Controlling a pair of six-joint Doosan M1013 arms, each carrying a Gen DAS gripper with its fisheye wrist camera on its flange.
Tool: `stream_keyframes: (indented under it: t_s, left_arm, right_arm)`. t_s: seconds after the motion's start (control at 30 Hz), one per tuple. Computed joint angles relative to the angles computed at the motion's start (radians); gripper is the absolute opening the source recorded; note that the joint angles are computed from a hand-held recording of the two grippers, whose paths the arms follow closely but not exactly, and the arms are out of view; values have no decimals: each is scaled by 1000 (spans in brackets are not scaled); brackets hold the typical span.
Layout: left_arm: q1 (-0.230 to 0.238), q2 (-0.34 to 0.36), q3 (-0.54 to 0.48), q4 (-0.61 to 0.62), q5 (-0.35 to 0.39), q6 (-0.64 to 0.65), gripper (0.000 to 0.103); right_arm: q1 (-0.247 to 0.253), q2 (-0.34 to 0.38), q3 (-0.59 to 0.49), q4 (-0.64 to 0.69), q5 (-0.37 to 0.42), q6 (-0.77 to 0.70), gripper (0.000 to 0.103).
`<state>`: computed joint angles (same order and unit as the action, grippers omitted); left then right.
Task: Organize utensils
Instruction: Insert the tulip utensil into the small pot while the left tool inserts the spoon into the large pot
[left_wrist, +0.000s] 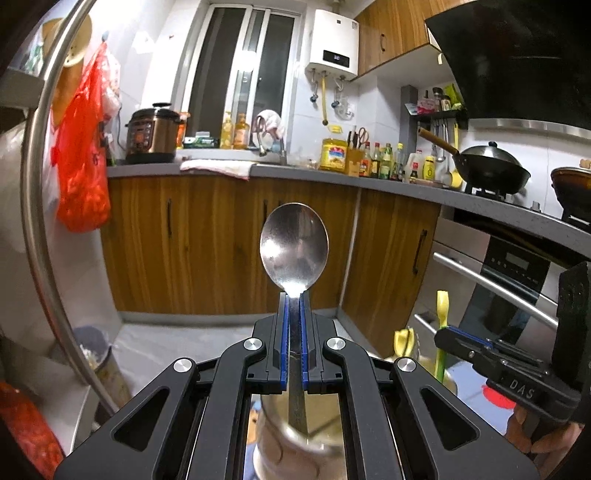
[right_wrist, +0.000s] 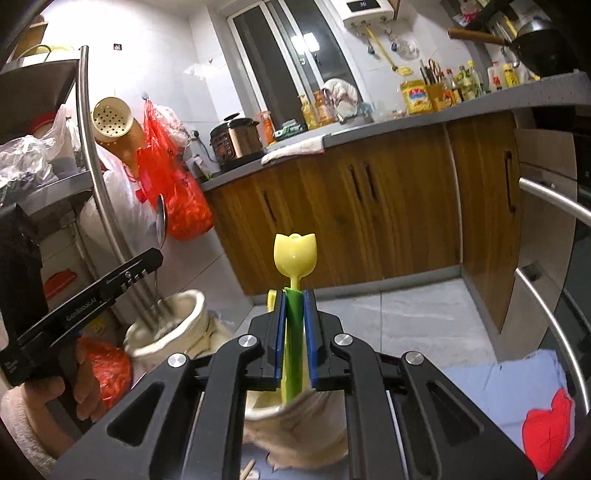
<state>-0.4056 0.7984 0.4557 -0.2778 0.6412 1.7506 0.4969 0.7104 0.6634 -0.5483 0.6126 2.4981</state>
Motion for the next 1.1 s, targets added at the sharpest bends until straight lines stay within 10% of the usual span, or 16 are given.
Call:
stream_keyframes:
  t_s: [0.43, 1.1]
  left_arm:
    - [-10, 13, -33, 34, 165, 34, 6]
    - [-14, 32, -78, 104, 198, -14, 8]
  right_arm:
    - [10, 46, -102, 125, 171, -163, 10]
    - [10, 50, -111, 117, 170, -160, 23]
